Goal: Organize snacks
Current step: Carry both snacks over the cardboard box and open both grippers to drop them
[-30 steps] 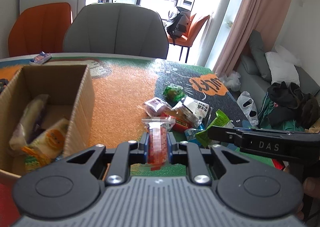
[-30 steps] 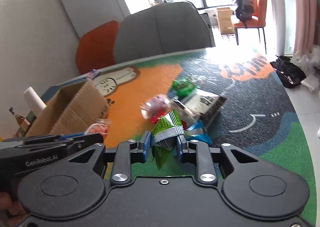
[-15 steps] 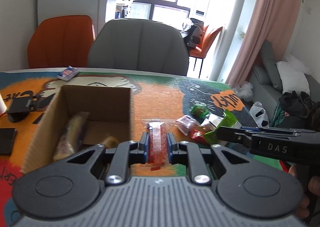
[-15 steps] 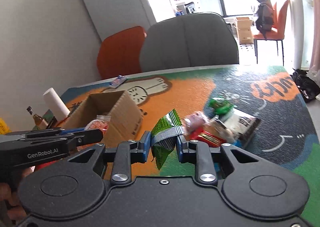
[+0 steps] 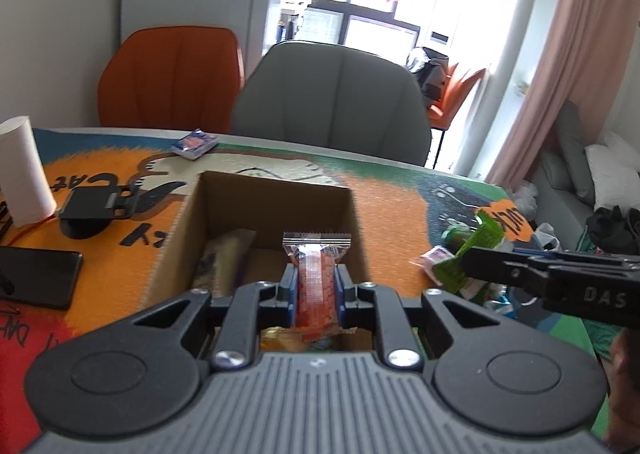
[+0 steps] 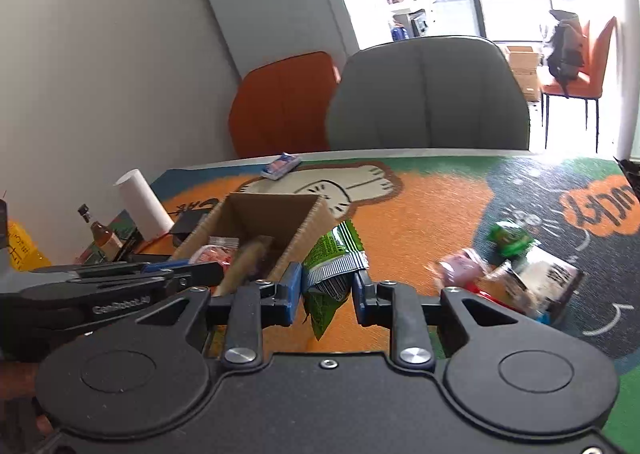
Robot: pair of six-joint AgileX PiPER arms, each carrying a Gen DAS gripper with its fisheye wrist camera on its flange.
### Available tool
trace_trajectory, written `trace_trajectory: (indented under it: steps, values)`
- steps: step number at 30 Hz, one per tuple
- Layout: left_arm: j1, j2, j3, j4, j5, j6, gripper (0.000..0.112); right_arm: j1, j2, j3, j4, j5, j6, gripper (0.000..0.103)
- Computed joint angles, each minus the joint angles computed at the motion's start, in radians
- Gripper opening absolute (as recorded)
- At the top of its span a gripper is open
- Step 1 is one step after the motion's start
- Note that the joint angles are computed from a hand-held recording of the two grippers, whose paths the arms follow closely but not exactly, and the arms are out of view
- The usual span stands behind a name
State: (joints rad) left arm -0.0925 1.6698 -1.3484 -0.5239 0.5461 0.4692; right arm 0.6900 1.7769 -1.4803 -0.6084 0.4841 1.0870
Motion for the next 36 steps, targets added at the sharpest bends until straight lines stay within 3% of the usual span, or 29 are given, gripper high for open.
trace_trajectory:
  steps: [7, 13, 22, 24, 27, 30, 36]
  values:
    - [0.057, 0.050, -0.046, -0.033, 0.026, 0.023, 0.018, 0.017, 0.090, -0.150, 0.084, 0.051, -0.118, 0.025]
    - [0.090, 0.058, -0.051, -0.026, 0.011, 0.022, 0.025, 0.028, 0.167, -0.264, 0.132, 0.096, -0.178, 0.025]
    - [0.146, 0.011, 0.016, -0.064, 0.017, 0.081, 0.046, 0.033, 0.284, -0.436, 0.215, 0.157, -0.267, 0.026]
    - [0.154, 0.003, 0.026, -0.080, 0.022, 0.099, 0.049, 0.036, 0.305, -0.469, 0.224, 0.163, -0.278, 0.028]
    - [0.157, -0.010, 0.040, -0.086, 0.018, 0.106, 0.060, 0.055, 0.328, -0.508, 0.161, 0.205, -0.232, 0.046]
    - [0.157, -0.020, 0.054, -0.096, 0.006, 0.117, 0.072, 0.056, 0.309, -0.474, 0.146, 0.198, -0.201, 0.049]
    - [0.139, -0.026, 0.062, -0.064, -0.003, 0.077, 0.081, 0.060, 0.244, -0.366, 0.076, 0.191, -0.111, 0.055]
